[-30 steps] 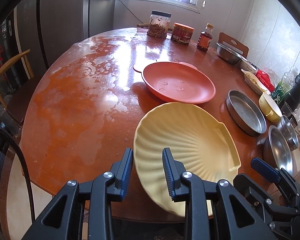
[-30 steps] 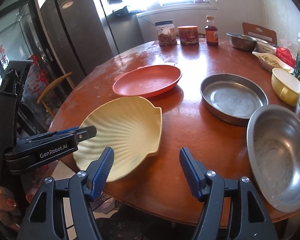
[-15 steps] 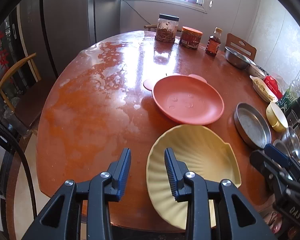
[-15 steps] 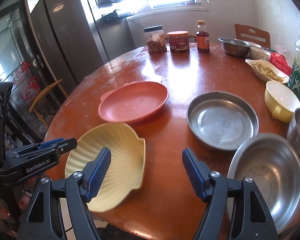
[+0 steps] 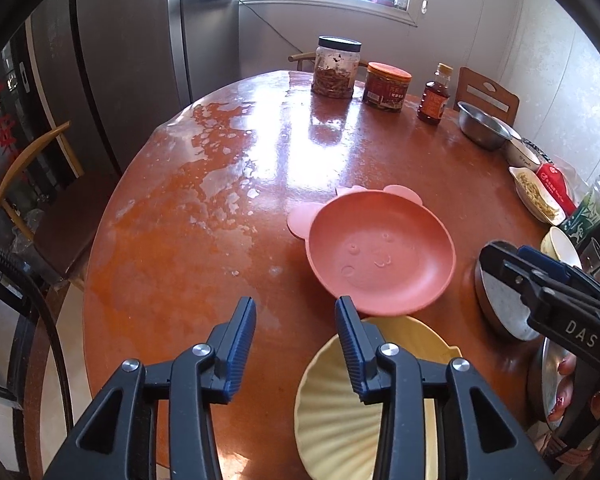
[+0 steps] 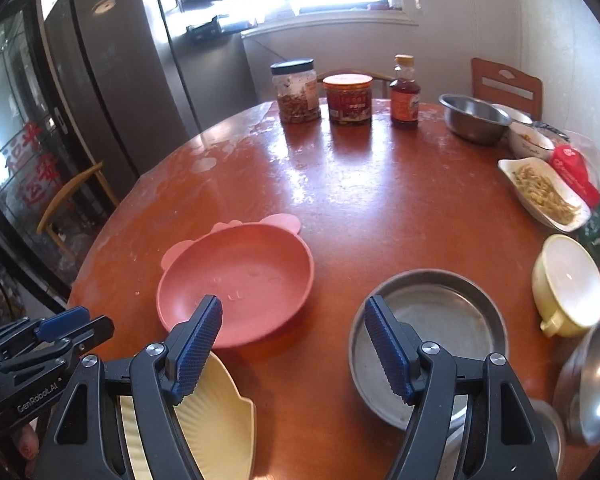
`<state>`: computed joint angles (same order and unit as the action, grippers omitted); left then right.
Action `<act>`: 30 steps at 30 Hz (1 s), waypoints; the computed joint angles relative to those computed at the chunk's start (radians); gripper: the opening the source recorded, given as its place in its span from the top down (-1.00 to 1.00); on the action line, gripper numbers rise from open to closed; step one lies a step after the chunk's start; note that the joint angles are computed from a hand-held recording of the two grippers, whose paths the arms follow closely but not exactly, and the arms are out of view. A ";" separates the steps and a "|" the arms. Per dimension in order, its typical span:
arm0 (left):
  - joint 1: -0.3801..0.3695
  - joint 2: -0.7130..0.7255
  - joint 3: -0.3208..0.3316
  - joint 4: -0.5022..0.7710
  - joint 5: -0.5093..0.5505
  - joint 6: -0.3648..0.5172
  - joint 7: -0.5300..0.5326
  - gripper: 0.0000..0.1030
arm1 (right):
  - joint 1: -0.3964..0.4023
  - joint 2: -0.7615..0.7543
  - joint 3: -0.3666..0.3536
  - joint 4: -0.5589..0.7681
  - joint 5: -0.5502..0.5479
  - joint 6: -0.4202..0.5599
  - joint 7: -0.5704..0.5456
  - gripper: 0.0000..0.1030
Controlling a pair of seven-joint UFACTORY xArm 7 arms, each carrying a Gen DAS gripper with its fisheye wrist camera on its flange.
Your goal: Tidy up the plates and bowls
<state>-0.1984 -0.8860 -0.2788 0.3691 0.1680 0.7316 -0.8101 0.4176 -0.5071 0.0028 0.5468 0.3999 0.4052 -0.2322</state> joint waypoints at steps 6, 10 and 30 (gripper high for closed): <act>0.023 0.076 0.031 0.043 0.005 -0.008 0.035 0.15 | -0.012 0.127 0.012 0.094 0.016 0.007 0.008 -0.46; 0.042 0.127 0.033 0.065 0.015 -0.027 0.043 0.14 | -0.024 0.175 0.028 0.127 0.022 0.000 0.013 -0.46; 0.055 0.341 0.086 0.101 -0.019 -0.130 0.090 0.05 | -0.058 0.279 0.075 0.152 -0.023 -0.046 0.006 -0.41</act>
